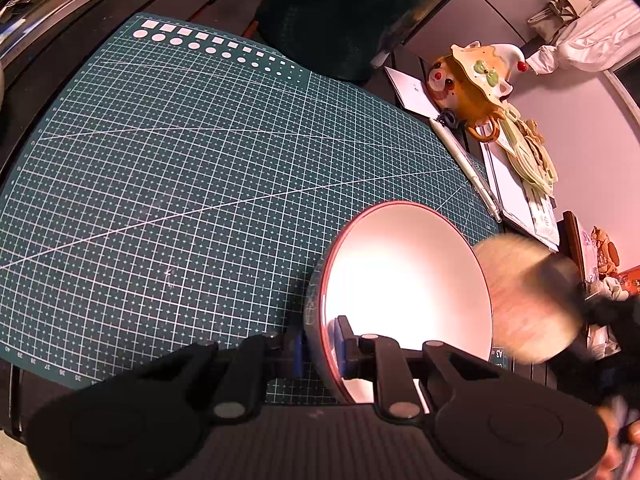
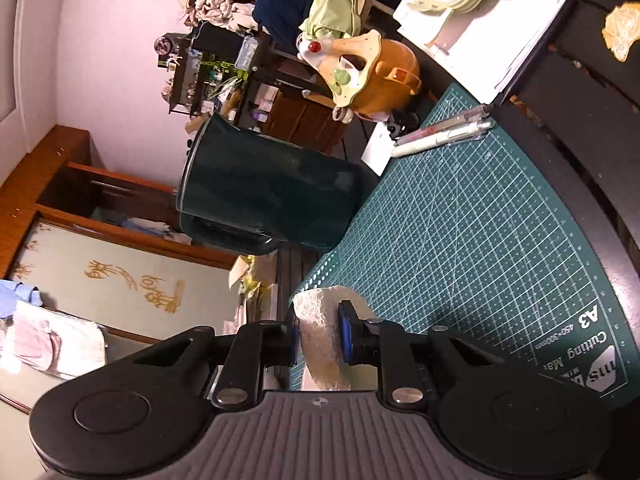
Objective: Clean bowl
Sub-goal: 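Press the sponge onto the bowl's outer wall and rub with the right gripper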
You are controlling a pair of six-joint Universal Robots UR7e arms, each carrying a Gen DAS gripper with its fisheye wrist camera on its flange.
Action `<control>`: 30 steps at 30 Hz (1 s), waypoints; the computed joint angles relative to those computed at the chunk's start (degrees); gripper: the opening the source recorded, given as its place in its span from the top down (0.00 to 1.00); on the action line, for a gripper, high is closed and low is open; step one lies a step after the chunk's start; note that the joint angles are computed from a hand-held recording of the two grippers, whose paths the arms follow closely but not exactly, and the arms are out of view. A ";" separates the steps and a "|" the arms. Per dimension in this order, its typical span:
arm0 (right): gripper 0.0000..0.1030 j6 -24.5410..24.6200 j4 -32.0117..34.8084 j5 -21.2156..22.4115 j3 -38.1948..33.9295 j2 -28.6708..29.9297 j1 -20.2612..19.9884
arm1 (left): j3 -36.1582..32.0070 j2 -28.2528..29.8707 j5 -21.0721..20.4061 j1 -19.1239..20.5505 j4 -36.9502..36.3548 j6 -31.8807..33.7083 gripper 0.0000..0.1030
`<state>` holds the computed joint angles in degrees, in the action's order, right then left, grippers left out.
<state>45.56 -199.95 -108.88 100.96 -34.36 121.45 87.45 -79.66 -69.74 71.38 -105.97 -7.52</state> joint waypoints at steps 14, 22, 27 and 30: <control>0.80 1.02 -1.30 3.03 0.76 0.11 -1.06 | -0.06 0.75 0.27 -0.62 -0.33 -0.52 0.83; 0.80 0.09 1.39 2.45 3.83 -2.92 0.12 | -0.62 1.23 0.49 -0.66 -0.41 1.32 0.82; 0.80 0.19 0.45 0.27 1.63 -1.32 -0.55 | -0.68 1.63 1.36 -1.13 -0.94 1.19 0.85; 0.80 -0.18 -0.30 0.44 1.40 -0.97 -0.75 | -0.29 2.15 2.64 -1.77 -3.07 2.32 0.84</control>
